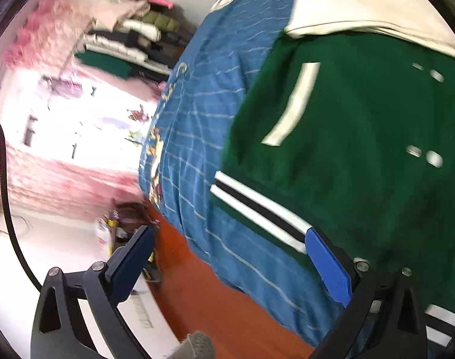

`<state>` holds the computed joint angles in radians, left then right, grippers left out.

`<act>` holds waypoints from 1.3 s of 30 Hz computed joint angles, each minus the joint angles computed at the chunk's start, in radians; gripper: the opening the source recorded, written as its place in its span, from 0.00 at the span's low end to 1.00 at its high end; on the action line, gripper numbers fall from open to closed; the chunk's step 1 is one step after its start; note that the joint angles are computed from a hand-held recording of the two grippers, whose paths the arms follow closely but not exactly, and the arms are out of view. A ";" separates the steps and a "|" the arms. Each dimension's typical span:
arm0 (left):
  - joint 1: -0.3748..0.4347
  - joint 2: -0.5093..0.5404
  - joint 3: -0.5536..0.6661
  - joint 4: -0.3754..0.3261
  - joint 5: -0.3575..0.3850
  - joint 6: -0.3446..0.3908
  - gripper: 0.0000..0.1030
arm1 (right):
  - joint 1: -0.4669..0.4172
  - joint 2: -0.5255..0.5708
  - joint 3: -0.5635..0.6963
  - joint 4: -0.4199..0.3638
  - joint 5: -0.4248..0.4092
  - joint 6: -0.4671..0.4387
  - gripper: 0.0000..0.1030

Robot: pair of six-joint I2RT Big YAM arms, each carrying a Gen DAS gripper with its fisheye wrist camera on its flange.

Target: Fold large clothes

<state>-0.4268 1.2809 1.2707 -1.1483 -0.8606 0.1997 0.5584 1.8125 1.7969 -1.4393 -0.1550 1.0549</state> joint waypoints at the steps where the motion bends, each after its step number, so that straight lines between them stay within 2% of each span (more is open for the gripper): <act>1: -0.031 -0.002 -0.014 -0.005 -0.023 -0.016 1.00 | -0.016 -0.039 -0.058 -0.015 0.034 -0.034 0.84; 3: -0.132 0.004 -0.042 -0.040 -0.086 -0.085 1.00 | -0.049 -0.141 -0.212 0.012 0.070 -0.077 0.84; 5: -0.234 0.024 -0.054 -0.105 -0.145 -0.173 1.00 | -0.092 -0.232 -0.336 0.025 0.102 -0.117 0.84; 7: -0.305 0.043 -0.042 -0.209 -0.138 -0.285 1.00 | -0.138 -0.319 -0.441 0.051 0.095 -0.140 0.85; 8: -0.359 0.053 -0.030 -0.294 -0.118 -0.376 1.00 | -0.163 -0.365 -0.492 0.062 0.086 -0.156 0.85; 10: -0.425 0.060 -0.019 -0.383 -0.102 -0.464 1.00 | -0.224 -0.451 -0.587 0.062 0.073 -0.199 0.85; 11: -0.488 0.058 -0.022 -0.432 -0.104 -0.512 1.00 | -0.243 -0.478 -0.618 0.057 0.069 -0.209 0.85; 13: -0.587 0.064 -0.028 -0.493 -0.088 -0.569 1.00 | -0.288 -0.531 -0.684 0.043 0.057 -0.239 0.85; 18: -0.757 0.108 -0.053 -0.517 -0.033 -0.599 1.00 | -0.371 -0.627 -0.805 0.021 -0.019 -0.269 0.85; 22: -0.757 0.199 -0.073 -0.485 -0.053 -0.597 1.00 | -0.552 -0.756 -0.934 -0.015 -0.042 -0.430 0.85; 24: -0.711 0.261 -0.063 -0.474 -0.112 -0.616 1.00 | -0.632 -0.780 -0.976 -0.010 -0.057 -0.497 0.85; 26: -0.657 0.289 -0.042 -0.473 -0.157 -0.649 1.00 | -0.689 -0.784 -0.993 -0.002 -0.080 -0.541 0.85; 27: -0.628 0.305 -0.024 -0.476 -0.174 -0.661 1.00 | -0.748 -0.770 -0.988 -0.001 -0.094 -0.596 0.85; 28: -0.607 0.317 -0.008 -0.486 -0.182 -0.678 1.00 | -0.844 -0.747 -0.981 -0.001 -0.095 -0.688 0.85; 29: -0.576 0.324 0.016 -0.485 -0.185 -0.687 0.99 | -0.885 -0.735 -0.979 0.016 -0.137 -0.731 0.85; 31: -0.537 0.311 0.042 -0.453 -0.146 -0.666 0.81 | -0.947 -0.692 -0.959 0.067 -0.217 -0.781 0.85; 33: -0.520 0.287 0.068 -0.423 -0.056 -0.647 0.30 | -0.996 -0.639 -0.940 0.140 -0.374 -0.786 0.85; 34: -0.510 0.265 0.078 -0.394 -0.016 -0.622 0.22 | -1.028 -0.610 -0.932 0.189 -0.466 -0.780 0.85; 36: -0.502 0.246 0.103 -0.384 0.015 -0.612 0.14 | -1.064 -0.562 -0.921 0.299 -0.616 -0.741 0.89; 39: -0.481 0.219 0.132 -0.375 0.054 -0.594 0.13 | -1.067 -0.474 -0.908 0.566 -0.799 -0.568 0.92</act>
